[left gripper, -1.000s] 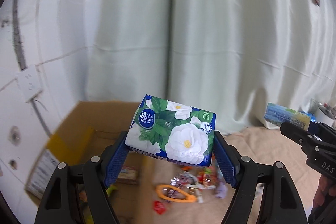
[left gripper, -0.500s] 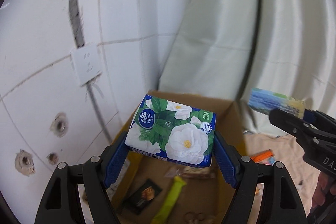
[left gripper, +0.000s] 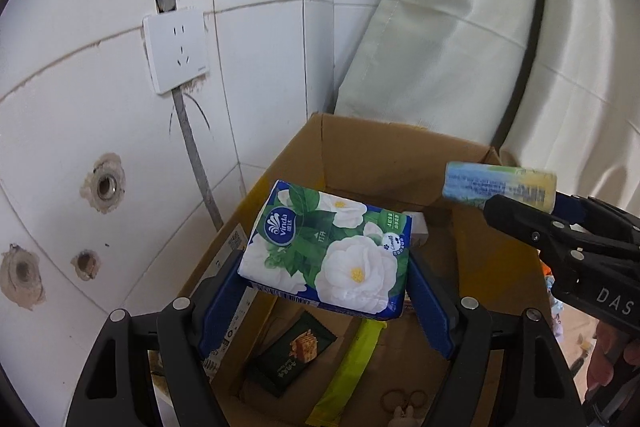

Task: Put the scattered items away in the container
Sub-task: 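Open both tools to drop the tissue packs into the box, then withdraw both tools from the box back toward the pile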

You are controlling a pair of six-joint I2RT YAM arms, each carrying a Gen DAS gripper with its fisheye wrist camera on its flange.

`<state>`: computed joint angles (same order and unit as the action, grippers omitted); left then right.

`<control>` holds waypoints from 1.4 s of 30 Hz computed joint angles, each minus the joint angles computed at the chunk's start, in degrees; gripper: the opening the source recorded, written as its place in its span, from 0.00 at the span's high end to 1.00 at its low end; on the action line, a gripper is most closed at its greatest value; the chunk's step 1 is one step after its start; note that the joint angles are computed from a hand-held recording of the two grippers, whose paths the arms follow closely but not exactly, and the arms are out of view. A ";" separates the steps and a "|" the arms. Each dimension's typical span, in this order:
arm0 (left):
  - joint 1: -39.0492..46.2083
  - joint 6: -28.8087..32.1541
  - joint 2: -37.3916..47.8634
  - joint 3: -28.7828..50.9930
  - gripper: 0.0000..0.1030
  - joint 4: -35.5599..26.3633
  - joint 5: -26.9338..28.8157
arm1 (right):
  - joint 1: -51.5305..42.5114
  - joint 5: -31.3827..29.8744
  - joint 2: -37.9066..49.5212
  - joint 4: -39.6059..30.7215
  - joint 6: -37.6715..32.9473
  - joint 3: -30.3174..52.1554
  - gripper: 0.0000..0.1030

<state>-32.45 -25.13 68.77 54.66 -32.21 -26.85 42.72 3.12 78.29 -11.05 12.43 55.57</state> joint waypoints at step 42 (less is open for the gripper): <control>-29.62 -7.17 27.51 36.77 0.00 -8.23 -11.58 | -57.02 -29.37 -35.59 -21.04 -12.73 -6.77 0.00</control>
